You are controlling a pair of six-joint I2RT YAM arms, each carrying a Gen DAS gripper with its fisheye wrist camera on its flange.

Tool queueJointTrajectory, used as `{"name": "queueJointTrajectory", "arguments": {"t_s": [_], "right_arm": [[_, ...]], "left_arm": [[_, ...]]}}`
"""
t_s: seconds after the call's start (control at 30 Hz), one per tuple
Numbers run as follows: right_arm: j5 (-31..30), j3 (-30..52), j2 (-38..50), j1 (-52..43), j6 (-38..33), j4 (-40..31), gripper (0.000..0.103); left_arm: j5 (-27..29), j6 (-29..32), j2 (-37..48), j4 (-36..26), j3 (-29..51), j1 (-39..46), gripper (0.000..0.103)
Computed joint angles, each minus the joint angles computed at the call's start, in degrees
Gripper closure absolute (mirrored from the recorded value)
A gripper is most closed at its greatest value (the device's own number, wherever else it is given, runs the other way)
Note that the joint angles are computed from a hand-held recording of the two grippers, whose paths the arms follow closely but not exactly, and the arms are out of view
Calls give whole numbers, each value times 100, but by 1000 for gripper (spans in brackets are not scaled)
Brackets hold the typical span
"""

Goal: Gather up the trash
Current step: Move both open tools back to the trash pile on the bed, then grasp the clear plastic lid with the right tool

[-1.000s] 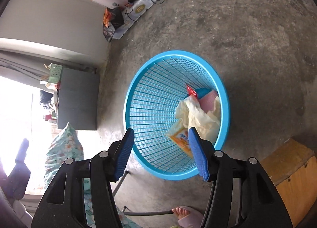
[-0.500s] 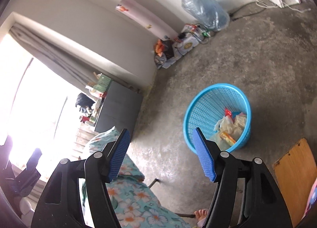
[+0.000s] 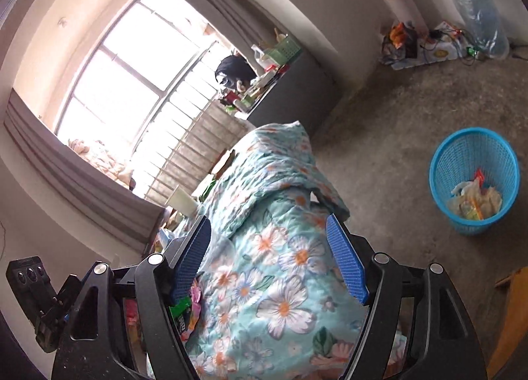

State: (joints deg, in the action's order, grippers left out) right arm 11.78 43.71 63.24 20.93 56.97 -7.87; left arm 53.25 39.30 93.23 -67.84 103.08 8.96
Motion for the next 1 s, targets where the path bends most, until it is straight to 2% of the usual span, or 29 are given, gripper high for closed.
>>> {"name": "queueJointTrajectory", "arguments": {"t_s": [0.13, 0.3, 0.4, 0.53, 0.6, 0.73, 0.83, 1.0], "right_arm": [[-106, 773, 903, 435, -109, -136, 34], [-217, 1904, 2057, 593, -244, -482, 34], [-190, 2610, 2728, 580, -349, -818, 34], [-279, 3510, 3576, 465, -443, -1323, 35], [-344, 3888, 3912, 401, -428, -1608, 39], [-445, 4170, 4187, 335, -392, -1883, 48], [-440, 4280, 4268, 339, -363, -1966, 53], [-513, 4626, 4528, 361, -408, -2217, 67]], "left_arm": [[172, 624, -22, -63, -322, 1078, 29], [183, 702, 88, 233, -695, 1650, 28], [234, 704, 0, 628, -968, 1821, 28], [267, 583, -264, 1476, -1440, 2004, 28], [251, 490, -229, 1727, -1494, 2101, 28], [479, -124, 72, 2241, -1227, 2319, 28], [668, -783, 516, 2517, -656, 2506, 28], [1055, -1417, 1469, 2133, 710, 2802, 29]]}}
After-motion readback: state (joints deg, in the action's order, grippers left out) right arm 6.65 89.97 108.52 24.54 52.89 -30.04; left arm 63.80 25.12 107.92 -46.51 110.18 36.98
